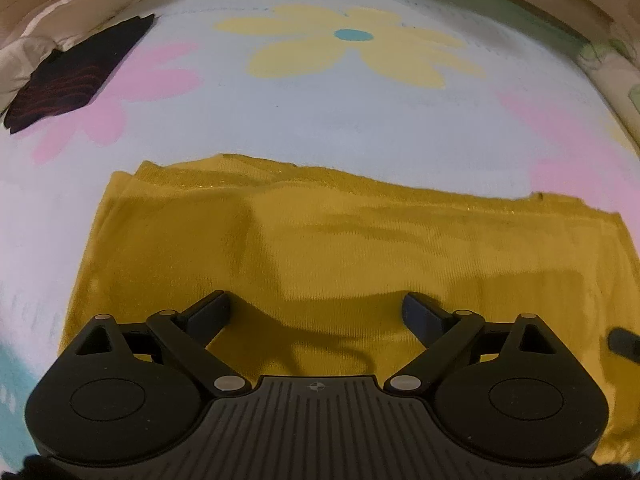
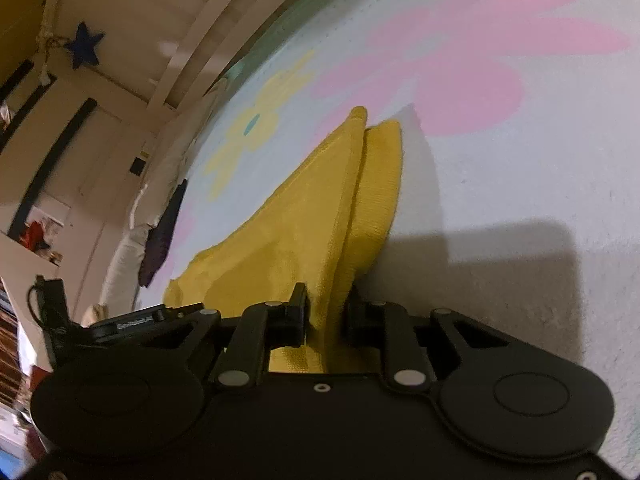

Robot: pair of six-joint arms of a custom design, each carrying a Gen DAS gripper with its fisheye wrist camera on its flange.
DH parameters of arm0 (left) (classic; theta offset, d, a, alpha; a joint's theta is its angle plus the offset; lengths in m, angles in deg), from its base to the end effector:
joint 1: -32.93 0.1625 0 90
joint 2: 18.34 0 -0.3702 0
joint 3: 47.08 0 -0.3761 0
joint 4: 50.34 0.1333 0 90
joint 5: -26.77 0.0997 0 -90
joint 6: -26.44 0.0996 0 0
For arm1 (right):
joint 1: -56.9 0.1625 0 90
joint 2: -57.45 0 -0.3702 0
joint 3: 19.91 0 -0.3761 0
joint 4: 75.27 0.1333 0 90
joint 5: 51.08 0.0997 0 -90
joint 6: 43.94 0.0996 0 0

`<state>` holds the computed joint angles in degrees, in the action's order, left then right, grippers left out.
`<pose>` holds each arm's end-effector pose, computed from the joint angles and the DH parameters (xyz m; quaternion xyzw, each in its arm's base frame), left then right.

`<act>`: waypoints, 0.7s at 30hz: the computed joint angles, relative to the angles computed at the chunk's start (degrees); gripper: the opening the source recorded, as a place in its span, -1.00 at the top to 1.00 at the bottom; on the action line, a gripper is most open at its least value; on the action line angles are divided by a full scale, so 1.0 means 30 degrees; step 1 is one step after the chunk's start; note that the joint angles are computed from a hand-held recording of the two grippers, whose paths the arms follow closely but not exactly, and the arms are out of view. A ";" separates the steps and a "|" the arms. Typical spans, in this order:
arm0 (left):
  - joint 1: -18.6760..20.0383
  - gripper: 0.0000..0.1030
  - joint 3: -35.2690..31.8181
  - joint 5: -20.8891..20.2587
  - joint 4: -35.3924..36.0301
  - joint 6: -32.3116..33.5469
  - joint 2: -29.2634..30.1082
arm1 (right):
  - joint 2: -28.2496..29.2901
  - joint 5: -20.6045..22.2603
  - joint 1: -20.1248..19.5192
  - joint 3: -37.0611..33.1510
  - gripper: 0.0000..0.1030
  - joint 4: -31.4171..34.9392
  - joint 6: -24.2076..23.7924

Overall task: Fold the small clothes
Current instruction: 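Grasp the sweater's folded edge with the right gripper, then fold the held edge over the sweater with the right gripper, release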

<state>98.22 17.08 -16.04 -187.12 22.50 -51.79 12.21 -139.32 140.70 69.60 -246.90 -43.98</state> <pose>-0.1247 -0.7647 0.1370 0.1085 0.9026 -0.2222 0.3523 0.0632 -0.6804 0.1442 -0.0460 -0.9461 0.3206 0.0029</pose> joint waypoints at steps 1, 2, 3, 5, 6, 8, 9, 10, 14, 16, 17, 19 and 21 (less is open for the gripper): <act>-0.0030 -0.65 0.0054 0.0033 -0.0135 -0.0051 -0.0071 | -0.0051 -0.0088 0.0038 -0.0054 0.47 0.0168 0.0036; -0.0061 -0.48 0.0153 -0.0033 -0.0270 -0.0052 -0.0207 | -0.0069 -0.0321 0.0157 -0.0145 0.47 0.0326 -0.0152; -0.0071 -0.39 0.0174 -0.0196 -0.0284 -0.0026 -0.0334 | -0.0054 -0.0785 0.0358 -0.0292 0.48 0.0546 -0.0414; -0.0123 -0.31 0.0315 -0.0586 -0.0201 -0.0132 -0.0733 | 0.0001 -0.1692 0.0766 -0.0663 0.48 0.1002 -0.0666; -0.0171 -0.31 0.0497 -0.0603 -0.0241 -0.0190 -0.0955 | 0.0060 -0.2002 0.0947 -0.0785 0.48 0.1043 -0.0792; -0.0235 -0.31 0.0659 -0.0592 -0.0070 -0.0229 -0.1276 | 0.0213 -0.3070 0.1476 -0.1216 0.48 0.1319 -0.1095; -0.0248 -0.31 0.0789 -0.0606 0.0085 -0.0202 -0.1521 | 0.0223 -0.3524 0.1675 -0.1329 0.49 0.1471 -0.1232; -0.0250 -0.31 0.0849 -0.0604 0.0253 -0.0184 -0.1705 | 0.0291 -0.4057 0.1945 -0.1521 0.49 0.1662 -0.1224; -0.0153 -0.31 0.0867 -0.0495 0.0682 0.0161 -0.2240 | 0.0269 -0.5150 0.2604 -0.1649 0.49 0.1869 -0.0757; -0.0026 -0.31 0.0892 -0.0471 0.0880 0.0103 -0.2534 | 0.0502 -0.5186 0.2947 -0.1887 0.49 0.1886 -0.0571; 0.0076 -0.31 0.0831 -0.0525 0.1107 -0.0049 -0.2688 | 0.0575 -0.5201 0.3080 -0.1947 0.49 0.1915 -0.0485; 0.0286 -0.31 0.0599 -0.0625 0.1473 -0.0330 -0.2879 | 0.0927 -0.5362 0.3458 -0.2291 0.49 0.2045 -0.0289; 0.0493 -0.31 0.0372 -0.0713 0.1674 -0.0380 -0.3077 | 0.1258 -0.5449 0.3727 -0.2554 0.49 0.2075 -0.0134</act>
<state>99.70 18.20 -18.18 -182.10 21.36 -61.02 15.98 -155.66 151.88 61.94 -240.67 -44.38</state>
